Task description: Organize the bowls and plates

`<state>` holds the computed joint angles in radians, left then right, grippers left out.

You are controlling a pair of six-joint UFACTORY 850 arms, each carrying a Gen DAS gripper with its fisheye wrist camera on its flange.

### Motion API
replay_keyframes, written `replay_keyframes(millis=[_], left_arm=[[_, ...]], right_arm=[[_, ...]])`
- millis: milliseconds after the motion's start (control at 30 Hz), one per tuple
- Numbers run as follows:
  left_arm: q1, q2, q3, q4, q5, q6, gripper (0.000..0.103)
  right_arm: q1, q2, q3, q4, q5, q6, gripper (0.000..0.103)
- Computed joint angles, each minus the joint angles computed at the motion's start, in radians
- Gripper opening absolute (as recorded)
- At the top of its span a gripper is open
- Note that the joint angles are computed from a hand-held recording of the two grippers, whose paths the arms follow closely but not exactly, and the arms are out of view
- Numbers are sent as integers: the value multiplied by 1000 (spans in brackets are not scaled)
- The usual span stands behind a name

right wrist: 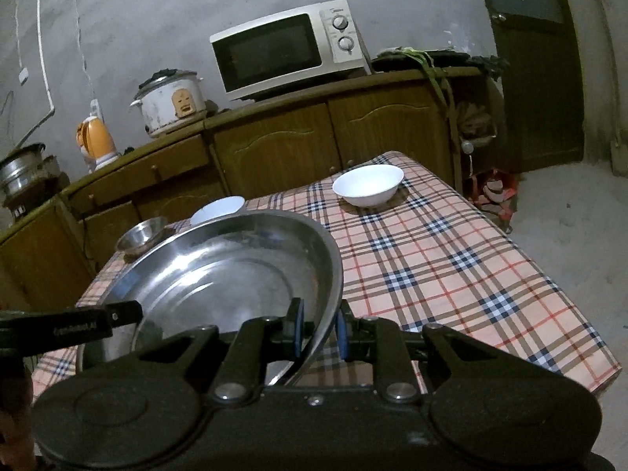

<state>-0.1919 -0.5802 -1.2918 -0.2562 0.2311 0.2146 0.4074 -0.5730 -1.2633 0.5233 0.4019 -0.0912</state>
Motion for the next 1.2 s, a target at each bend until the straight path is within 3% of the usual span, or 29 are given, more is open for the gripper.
replay_keyframes(millis=[333,667,1033,1200], left_arm=[[6,9,22,57,32,-77,30],[28,21,29,-112,41,57,30],[31,79,85,-41,101,-7,30],[38,80,89,5,94,-61,30]], right_arm=[[16,5,3,57,11,-86,23],[30,-44,-67,-33,-25,-33,23],[49,-4,-50,-29,26,-47,23],[53,5,-39,-27,28,-58,23]])
